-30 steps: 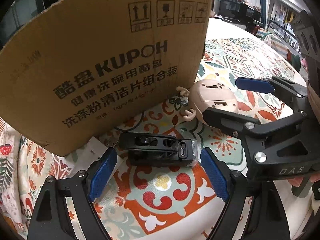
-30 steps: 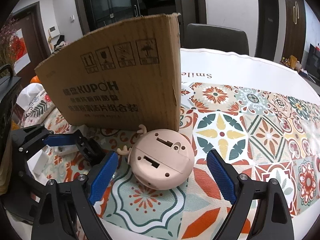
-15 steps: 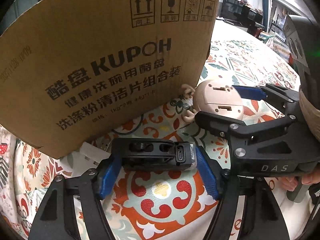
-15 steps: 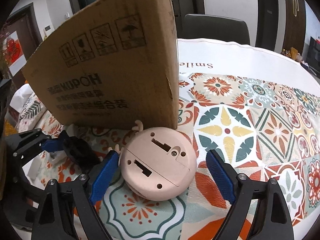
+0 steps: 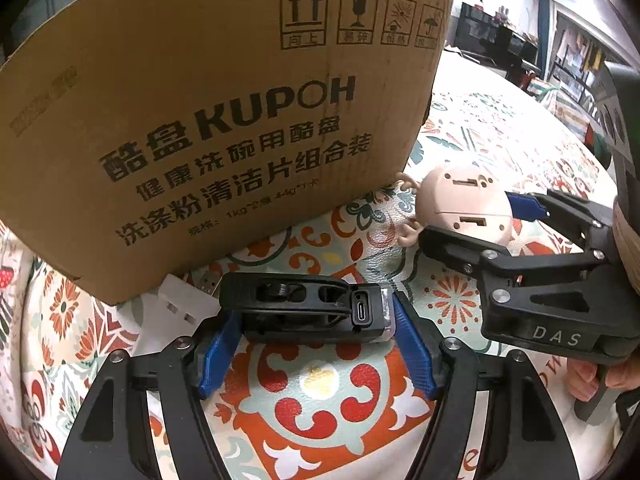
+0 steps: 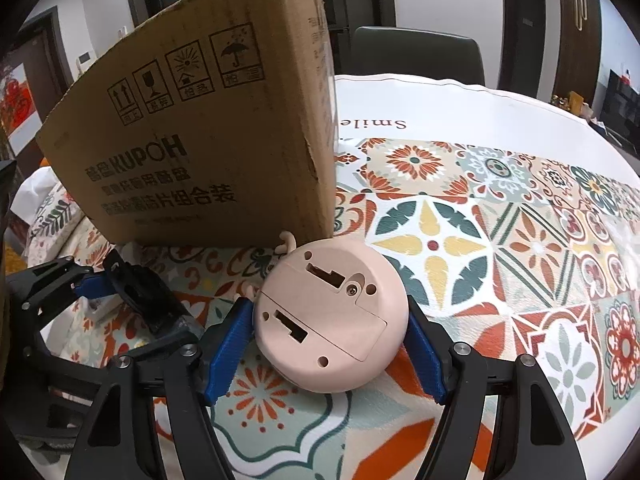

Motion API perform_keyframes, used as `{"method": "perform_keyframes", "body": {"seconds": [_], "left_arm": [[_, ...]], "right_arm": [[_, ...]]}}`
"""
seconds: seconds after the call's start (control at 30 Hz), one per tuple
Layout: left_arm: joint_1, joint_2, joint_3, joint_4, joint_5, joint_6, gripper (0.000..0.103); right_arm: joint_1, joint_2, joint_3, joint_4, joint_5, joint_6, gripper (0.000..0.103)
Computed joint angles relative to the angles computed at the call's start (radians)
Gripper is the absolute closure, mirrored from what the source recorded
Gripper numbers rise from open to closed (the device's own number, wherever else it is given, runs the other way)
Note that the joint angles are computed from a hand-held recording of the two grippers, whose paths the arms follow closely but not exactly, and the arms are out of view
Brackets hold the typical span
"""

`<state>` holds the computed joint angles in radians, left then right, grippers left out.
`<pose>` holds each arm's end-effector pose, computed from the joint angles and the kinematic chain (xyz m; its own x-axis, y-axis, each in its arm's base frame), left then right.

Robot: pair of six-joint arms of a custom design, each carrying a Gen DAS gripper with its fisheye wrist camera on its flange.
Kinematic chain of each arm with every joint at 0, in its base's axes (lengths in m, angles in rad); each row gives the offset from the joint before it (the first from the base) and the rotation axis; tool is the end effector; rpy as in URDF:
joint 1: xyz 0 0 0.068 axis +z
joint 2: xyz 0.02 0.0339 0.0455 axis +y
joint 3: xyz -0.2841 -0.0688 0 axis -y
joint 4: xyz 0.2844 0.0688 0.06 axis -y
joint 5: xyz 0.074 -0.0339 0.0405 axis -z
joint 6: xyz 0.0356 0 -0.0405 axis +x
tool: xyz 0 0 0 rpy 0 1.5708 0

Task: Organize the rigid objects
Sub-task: 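Grasp the black charger clip with the left gripper while the right grasps the pink speaker, then carry the clip and pink speaker into the box and open both grippers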

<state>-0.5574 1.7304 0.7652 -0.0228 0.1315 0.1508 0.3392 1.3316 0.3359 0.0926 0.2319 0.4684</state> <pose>0.2831 -0.1820 0.1031 -0.6125 0.5573 -0.5606 0.6855 0.7277 -0.0256 0.2149 0.0671 0.0982 -0.7464 0.2026 -0.6340 0.1651 0.9791 0.1185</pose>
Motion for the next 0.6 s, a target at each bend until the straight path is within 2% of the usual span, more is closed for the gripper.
{"method": "perform_keyframes", "body": {"seconds": [0.37, 0.6], "left_arm": [[0.006, -0.147, -0.088, 0.026, -0.034, -0.024, 0.032], [0.048, -0.292, -0.141, -0.006, -0.016, -0.036, 0.032]], "right_arm": [[0.070, -0.156, -0.011, -0.148, 0.080, 0.064, 0.030], [0.161, -0.257, 0.020, -0.277, 0.167, 0.117, 0.030]]}}
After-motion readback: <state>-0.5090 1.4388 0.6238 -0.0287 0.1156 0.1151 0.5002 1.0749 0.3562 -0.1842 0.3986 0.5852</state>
